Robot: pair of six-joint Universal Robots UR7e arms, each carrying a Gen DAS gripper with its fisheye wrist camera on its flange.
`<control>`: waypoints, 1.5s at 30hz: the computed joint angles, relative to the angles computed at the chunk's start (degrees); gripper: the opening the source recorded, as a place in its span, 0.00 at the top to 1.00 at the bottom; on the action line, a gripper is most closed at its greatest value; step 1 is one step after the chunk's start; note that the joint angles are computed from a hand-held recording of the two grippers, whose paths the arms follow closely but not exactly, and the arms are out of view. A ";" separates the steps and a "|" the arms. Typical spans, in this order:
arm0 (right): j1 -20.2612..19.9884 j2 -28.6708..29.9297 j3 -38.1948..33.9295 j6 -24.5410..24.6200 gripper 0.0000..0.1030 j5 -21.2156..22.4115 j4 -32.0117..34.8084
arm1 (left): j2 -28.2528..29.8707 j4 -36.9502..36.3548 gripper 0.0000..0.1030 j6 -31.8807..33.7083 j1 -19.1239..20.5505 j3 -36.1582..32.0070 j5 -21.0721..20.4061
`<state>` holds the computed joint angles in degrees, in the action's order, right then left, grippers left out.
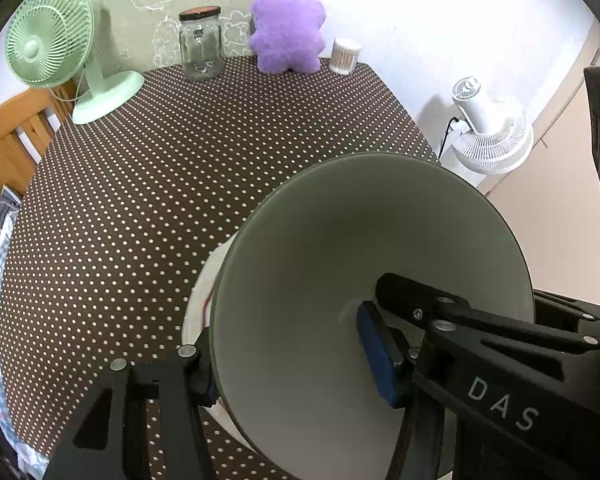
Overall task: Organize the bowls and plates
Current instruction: 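Lift the nested grey bowls and carry them over the plate stack, then lower the nested bowls onto the plates and open both tools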
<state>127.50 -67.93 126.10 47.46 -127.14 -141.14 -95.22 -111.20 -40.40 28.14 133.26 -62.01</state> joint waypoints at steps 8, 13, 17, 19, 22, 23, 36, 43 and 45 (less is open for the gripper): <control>-2.64 -0.89 1.19 -2.25 0.58 1.60 -0.03 | 2.70 -1.00 0.45 -1.68 0.42 -0.10 -0.17; -3.37 -0.64 1.29 -4.16 0.58 1.83 -1.36 | 3.21 -0.62 0.46 -2.28 0.52 -0.38 0.43; -3.87 -0.30 1.22 -5.09 0.58 2.28 -2.11 | 2.89 0.59 0.46 -2.91 0.59 -0.59 0.83; -4.02 -0.04 1.12 -5.58 0.58 2.61 -2.50 | 2.65 1.23 0.46 -3.16 0.71 -0.68 1.08; -4.08 0.66 0.80 -6.19 0.58 3.31 -3.28 | 2.29 2.32 0.46 -3.49 0.87 -0.86 1.51; -4.15 0.68 0.93 -6.35 0.58 3.48 -3.58 | 2.15 2.56 0.46 -3.35 1.01 -0.91 1.55; -3.73 1.29 1.07 -6.07 0.57 1.96 -5.05 | 3.28 2.50 0.40 -2.98 0.76 -1.10 2.96; -1.57 1.21 0.32 -6.46 0.29 -3.78 -3.49 | 1.50 3.12 0.13 -5.03 -1.10 -0.87 5.14; -0.89 0.72 0.35 -6.66 0.25 -4.74 -3.32 | 0.73 3.64 0.12 -5.64 -1.73 -0.83 5.47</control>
